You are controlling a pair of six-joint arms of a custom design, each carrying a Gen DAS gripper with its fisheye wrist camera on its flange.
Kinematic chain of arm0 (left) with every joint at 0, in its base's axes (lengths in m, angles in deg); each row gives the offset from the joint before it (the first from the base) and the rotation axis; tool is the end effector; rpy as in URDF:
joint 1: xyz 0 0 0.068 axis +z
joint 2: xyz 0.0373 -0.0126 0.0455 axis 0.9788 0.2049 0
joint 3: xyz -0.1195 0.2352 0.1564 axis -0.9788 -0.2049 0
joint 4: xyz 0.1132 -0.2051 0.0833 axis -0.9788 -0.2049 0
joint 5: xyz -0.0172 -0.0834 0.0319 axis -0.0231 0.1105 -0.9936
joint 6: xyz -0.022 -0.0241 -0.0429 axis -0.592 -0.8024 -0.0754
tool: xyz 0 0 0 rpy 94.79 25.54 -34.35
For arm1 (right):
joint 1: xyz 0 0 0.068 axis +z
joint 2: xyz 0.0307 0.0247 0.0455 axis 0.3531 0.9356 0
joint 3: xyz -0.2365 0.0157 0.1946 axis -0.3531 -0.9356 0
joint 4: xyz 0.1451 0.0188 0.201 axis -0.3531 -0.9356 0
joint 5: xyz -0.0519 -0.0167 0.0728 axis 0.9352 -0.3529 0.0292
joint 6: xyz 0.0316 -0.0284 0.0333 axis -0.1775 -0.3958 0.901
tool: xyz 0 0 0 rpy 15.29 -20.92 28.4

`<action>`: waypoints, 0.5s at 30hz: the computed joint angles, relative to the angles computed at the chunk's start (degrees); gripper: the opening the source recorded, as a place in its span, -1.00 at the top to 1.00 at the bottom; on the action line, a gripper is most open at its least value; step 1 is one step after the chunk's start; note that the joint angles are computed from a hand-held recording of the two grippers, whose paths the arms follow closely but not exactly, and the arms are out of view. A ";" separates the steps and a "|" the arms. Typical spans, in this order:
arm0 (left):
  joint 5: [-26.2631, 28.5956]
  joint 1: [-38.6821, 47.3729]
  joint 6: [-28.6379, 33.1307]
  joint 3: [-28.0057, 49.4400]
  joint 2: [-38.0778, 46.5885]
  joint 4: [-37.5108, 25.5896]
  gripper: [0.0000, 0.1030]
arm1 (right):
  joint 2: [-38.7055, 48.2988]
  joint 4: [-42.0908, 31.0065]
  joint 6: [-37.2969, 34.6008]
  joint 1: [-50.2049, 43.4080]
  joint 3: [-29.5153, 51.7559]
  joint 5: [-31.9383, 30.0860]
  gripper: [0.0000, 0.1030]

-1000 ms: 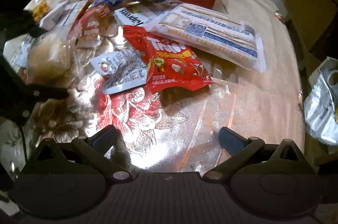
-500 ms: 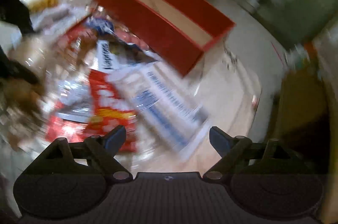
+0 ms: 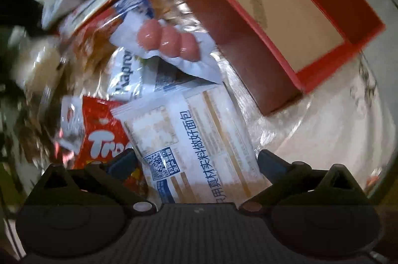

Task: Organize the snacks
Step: 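Lift the bun and bread packet and carry both over the red tray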

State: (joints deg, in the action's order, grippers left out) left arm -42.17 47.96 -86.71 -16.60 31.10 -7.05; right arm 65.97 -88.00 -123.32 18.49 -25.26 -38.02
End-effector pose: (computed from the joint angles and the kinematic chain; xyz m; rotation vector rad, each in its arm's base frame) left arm 0.1258 -0.0775 0.1735 0.3338 2.6738 -0.4062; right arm 0.3082 -0.0041 0.1578 -1.7006 2.4349 0.2189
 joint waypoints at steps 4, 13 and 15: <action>-0.78 -1.04 -0.96 0.27 -0.71 -0.85 0.00 | -3.42 0.85 2.98 -2.33 -4.59 0.44 -1.00; -3.41 -7.40 -6.74 -0.44 0.74 0.17 0.00 | -16.29 11.80 15.97 -9.82 -22.39 -3.78 -1.00; -4.73 -8.70 -8.04 -0.81 1.81 1.10 0.00 | -16.44 13.61 15.93 -11.17 -23.73 -5.48 -1.00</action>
State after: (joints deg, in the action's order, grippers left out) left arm -46.90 39.26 -94.76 -17.40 32.91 -5.96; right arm 49.54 -74.40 -107.39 7.33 -48.99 -43.49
